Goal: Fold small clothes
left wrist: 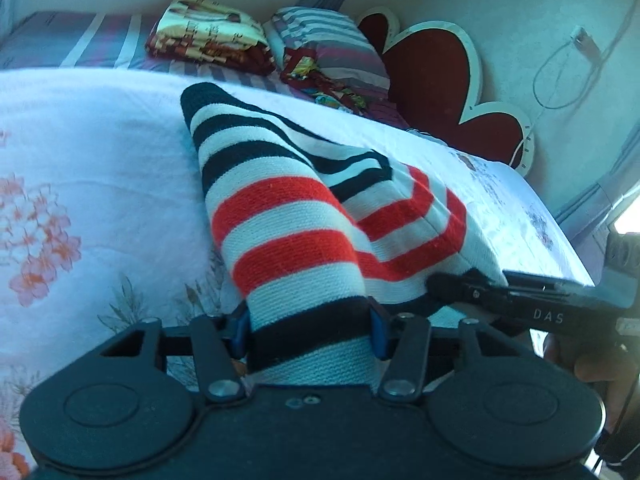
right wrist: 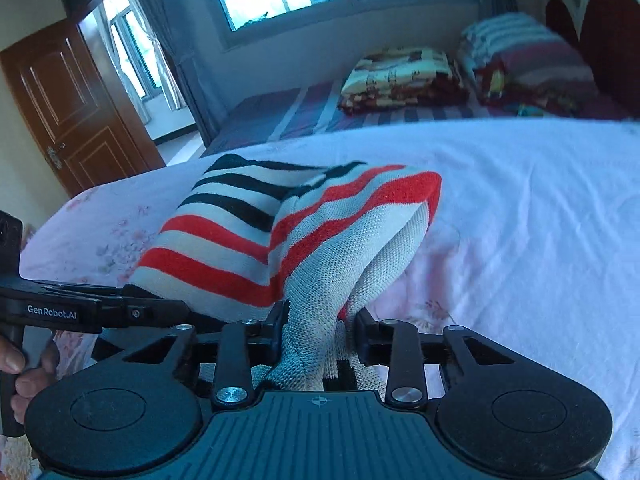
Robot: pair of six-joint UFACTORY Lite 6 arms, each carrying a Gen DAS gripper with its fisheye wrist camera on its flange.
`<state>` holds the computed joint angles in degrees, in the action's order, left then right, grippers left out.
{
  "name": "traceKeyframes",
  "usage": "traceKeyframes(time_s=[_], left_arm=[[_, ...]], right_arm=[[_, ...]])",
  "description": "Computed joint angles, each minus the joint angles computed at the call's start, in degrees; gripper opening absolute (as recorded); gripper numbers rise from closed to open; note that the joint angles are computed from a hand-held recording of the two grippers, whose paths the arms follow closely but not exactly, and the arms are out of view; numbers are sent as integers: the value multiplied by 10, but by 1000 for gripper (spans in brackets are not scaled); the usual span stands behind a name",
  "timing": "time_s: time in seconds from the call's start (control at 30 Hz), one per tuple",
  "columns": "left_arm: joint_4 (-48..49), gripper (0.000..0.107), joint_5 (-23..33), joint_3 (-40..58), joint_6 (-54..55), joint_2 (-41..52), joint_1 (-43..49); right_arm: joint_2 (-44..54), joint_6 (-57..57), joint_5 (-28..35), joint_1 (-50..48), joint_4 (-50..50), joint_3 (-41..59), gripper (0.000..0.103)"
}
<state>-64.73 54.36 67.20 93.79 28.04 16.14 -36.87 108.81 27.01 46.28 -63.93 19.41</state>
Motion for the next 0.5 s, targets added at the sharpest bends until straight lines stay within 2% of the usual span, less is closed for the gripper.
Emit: traceKeyframes(time_s=[0.17, 0.37, 0.5], left_arm=[[20, 51, 39, -19, 1, -42, 40], [52, 51, 94, 3, 6, -61, 119], [77, 51, 132, 44, 14, -48, 184]], right_arm=[[92, 23, 101, 115, -4, 98, 33], [234, 71, 147, 192, -33, 230, 33], [345, 69, 152, 209, -46, 342, 33]])
